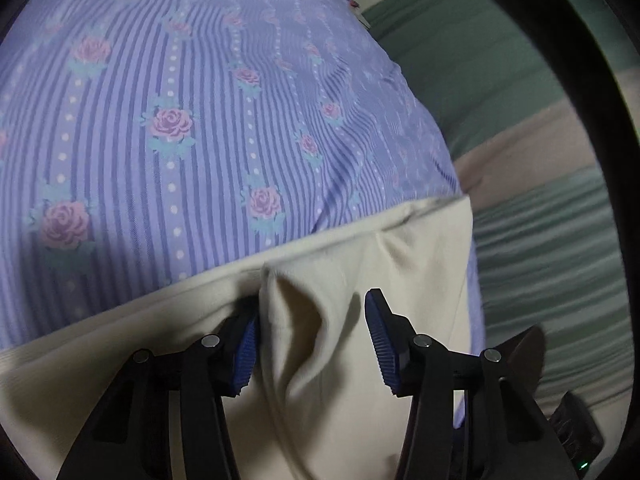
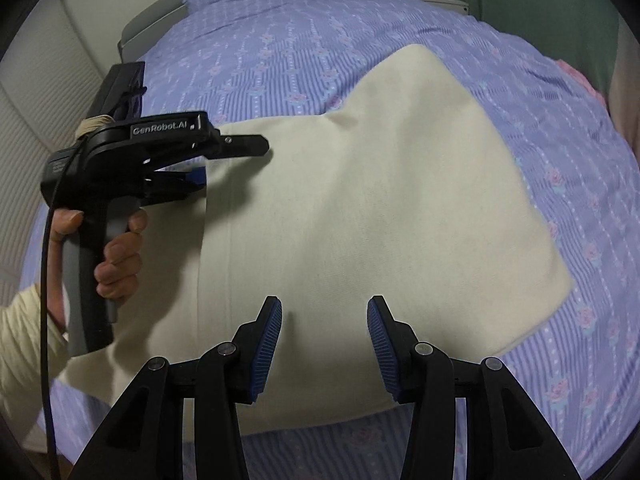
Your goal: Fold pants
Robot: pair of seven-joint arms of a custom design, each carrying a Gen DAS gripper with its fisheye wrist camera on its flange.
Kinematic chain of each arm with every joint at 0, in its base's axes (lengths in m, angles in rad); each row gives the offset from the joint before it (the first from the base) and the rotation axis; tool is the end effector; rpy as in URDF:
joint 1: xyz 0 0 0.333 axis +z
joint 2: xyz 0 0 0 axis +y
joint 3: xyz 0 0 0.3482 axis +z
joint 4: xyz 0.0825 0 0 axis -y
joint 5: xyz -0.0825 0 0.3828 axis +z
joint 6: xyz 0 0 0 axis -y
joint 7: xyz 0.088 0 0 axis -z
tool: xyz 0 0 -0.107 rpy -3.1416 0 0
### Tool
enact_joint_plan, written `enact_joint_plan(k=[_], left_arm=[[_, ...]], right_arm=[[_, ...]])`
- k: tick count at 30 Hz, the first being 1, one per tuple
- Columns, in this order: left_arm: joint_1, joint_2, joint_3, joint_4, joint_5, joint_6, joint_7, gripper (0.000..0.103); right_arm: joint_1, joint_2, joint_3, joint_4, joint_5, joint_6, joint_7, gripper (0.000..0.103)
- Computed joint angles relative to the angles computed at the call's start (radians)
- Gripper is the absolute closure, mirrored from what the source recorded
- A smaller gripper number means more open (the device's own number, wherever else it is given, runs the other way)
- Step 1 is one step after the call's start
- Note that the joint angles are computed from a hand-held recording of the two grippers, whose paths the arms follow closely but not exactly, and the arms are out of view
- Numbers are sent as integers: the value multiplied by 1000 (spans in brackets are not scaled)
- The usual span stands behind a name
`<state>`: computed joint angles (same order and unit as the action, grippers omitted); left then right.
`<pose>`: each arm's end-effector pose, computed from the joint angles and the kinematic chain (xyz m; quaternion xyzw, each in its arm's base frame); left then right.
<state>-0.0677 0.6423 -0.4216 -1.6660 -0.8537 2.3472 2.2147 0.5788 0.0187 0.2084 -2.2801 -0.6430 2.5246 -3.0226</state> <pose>0.6437 -0.3030 0.3009 0.4909 -0.7649 0.3287 0.2566 0.3758 0.3851 0.4007 -0.5315 0.8138 -0.1408 0.1881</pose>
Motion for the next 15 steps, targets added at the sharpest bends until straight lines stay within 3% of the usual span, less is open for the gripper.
enact_joint_plan(k=[1,2,4,8,11,13,15], left_arm=[[3,-4,1,-4,-2,1,1,66],[3,-17,5,-17,7,4,5,79],[29,-38,-9,-40,-20,-8,50,84],[65,-138,-30,-120,-143,8,163,85],[51,-197,1,-158,-210,48,182,85],[15,-195,49,-151,-164,73,108,85],[-38,-162,101,-131,-34,114,8,85]], right_arm=[[-1,2,-1,3,-2,-2,1,57],[-2,3,-2,5,-6,-3,0,57],[-1,8,-3,15,-11,-11,-11,57],[-2,13,-8,23,-27,-12,-39,57],[0,10,-7,29,-40,-3,-46,57],[1,15,-6,40,-52,7,-51,57],[3,28,-7,51,-41,14,-69,57]])
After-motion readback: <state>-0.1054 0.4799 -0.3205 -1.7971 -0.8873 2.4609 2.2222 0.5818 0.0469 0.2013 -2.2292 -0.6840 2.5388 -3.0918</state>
